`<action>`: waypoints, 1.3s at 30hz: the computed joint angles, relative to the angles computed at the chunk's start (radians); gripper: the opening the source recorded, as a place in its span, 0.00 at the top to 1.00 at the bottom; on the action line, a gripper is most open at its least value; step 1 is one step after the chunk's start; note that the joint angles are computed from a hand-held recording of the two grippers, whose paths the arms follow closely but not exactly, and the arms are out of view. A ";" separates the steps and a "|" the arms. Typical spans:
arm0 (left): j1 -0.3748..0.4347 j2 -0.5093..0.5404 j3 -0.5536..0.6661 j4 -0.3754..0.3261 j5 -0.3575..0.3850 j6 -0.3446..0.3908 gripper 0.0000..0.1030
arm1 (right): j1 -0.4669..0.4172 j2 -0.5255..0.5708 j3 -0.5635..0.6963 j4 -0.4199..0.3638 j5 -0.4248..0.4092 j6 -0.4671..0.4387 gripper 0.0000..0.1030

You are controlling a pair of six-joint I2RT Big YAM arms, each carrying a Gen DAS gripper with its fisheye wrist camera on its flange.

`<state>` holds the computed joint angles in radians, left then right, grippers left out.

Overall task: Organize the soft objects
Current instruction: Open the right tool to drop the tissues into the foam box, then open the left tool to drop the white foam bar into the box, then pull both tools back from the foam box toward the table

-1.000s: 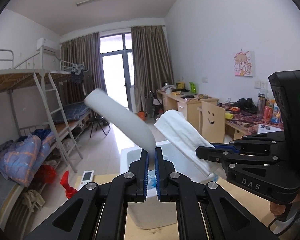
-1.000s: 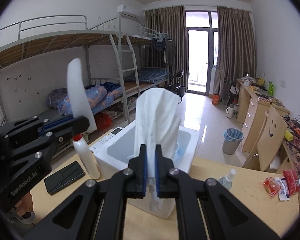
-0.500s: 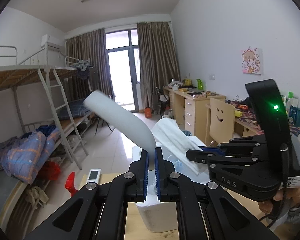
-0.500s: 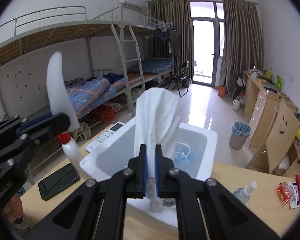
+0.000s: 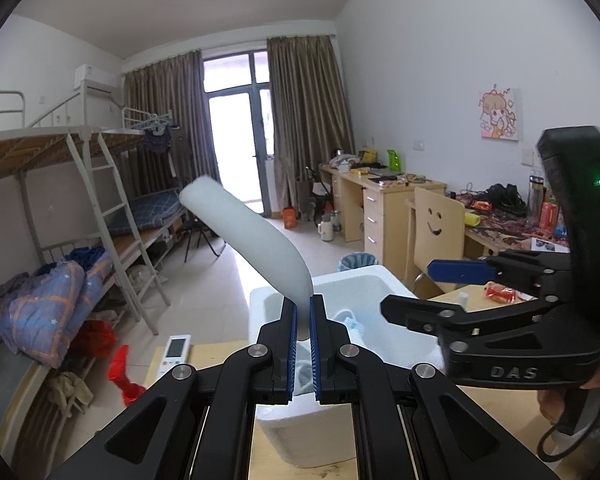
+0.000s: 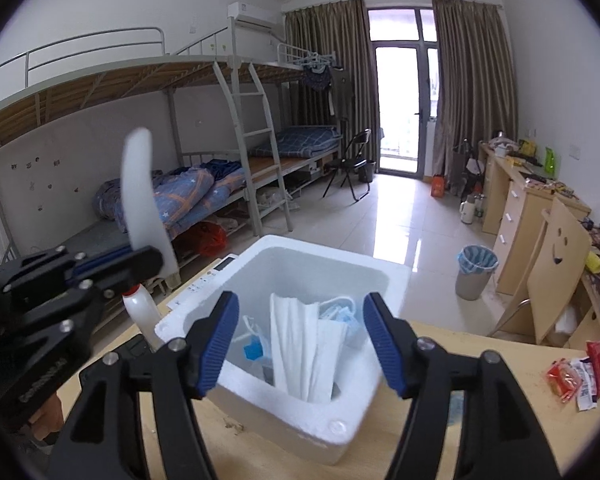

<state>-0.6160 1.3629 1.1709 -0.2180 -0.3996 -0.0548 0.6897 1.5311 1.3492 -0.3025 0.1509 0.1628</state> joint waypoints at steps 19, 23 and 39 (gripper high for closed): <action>-0.015 0.149 0.145 -0.078 0.063 0.008 0.77 | -0.022 -0.131 -0.146 0.037 0.083 0.014 0.25; -0.017 0.159 0.144 -0.081 0.014 -0.008 0.38 | -0.030 -0.131 -0.151 0.041 0.080 0.019 0.25; -0.055 0.105 0.091 -0.007 -0.094 -0.004 0.01 | -0.032 -0.172 -0.201 0.065 0.093 0.021 0.25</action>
